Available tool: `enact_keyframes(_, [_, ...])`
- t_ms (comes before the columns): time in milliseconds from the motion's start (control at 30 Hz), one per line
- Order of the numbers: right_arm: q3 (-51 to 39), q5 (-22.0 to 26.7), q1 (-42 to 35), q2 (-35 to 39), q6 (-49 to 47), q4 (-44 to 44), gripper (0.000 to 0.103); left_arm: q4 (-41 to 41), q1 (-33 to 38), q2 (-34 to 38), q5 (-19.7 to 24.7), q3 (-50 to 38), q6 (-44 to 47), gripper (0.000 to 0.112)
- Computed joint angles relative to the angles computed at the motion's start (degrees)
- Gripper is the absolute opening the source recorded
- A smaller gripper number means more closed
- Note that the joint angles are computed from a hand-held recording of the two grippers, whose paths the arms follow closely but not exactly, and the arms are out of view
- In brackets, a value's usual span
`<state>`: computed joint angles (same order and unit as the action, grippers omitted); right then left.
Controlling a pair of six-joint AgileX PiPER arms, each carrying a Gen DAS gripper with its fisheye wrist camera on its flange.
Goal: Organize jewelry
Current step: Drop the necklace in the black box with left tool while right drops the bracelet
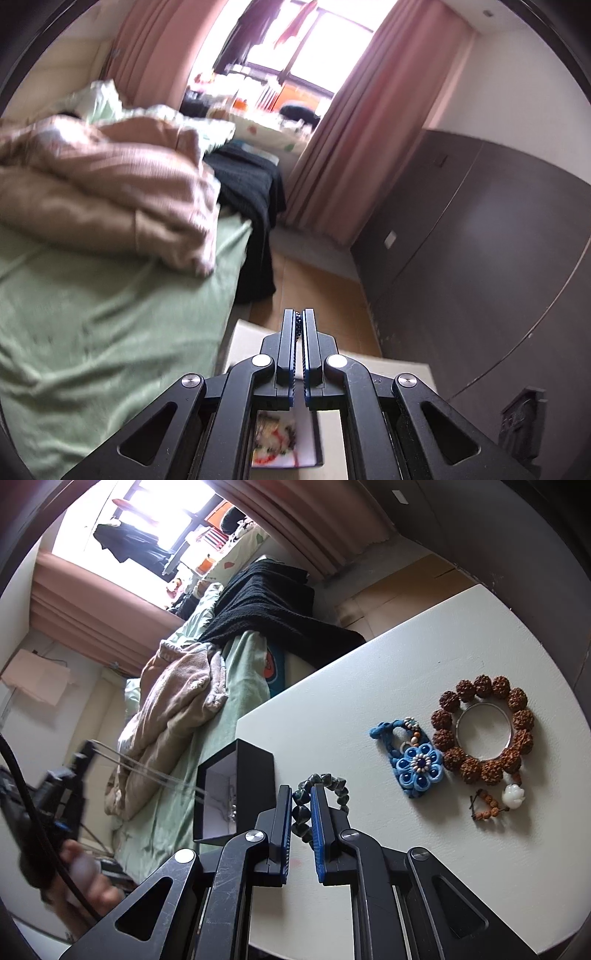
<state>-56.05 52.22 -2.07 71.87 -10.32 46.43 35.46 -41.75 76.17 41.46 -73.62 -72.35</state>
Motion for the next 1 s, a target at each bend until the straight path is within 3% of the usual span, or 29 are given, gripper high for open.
enact_keyframes(100, [1.4, -1.4, 0.9, -1.3, 0.1, 1.1, 0.012, -4.7, 2.0, -1.1, -2.9, 3.0, 1.5, 0.003])
enact_keyframes(200, [2.4, -3.2, 2.7, -3.2, 0.4, 1.3, 0.012, -9.5, 3.7, -0.8, -1.8, 2.8, 4.8, 0.015])
enact_keyframes(267, [2.7, -4.9, 4.6, -4.4, 1.1, 0.3, 0.012, -12.1, 5.2, -2.2, -4.1, 4.4, 5.8, 0.029])
enact_keyframes(333, [2.8, -5.7, 5.8, -5.3, 1.6, -0.1, 0.012, -11.9, 5.3, -3.4, -3.9, 4.9, 5.9, 0.062])
enact_keyframes(367, [2.8, -6.3, 6.5, -5.7, 2.0, -0.1, 0.012, -10.1, 4.9, -4.1, -3.6, 5.4, 4.4, 0.065])
enact_keyframes(433, [2.2, -8.2, 9.0, -6.4, 5.0, -3.3, 0.012, -7.4, 4.3, -5.6, -2.5, 5.9, 2.3, 0.066])
enact_keyframes(600, [-0.1, -12.0, 15.2, -6.0, 10.8, -8.4, 0.012, -18.6, 10.3, -8.9, -4.8, 8.0, 11.6, 0.069])
enact_keyframes(733, [-2.2, -13.7, 18.8, -4.3, 13.5, -9.7, 0.012, -20.4, 13.1, -10.4, -2.6, 8.6, 13.6, 0.069])
enact_keyframes(1000, [-11.1, -15.6, 28.6, 4.2, 23.6, -21.3, 0.012, -31.1, 21.0, -14.5, -5.2, 12.1, 20.6, 0.077])
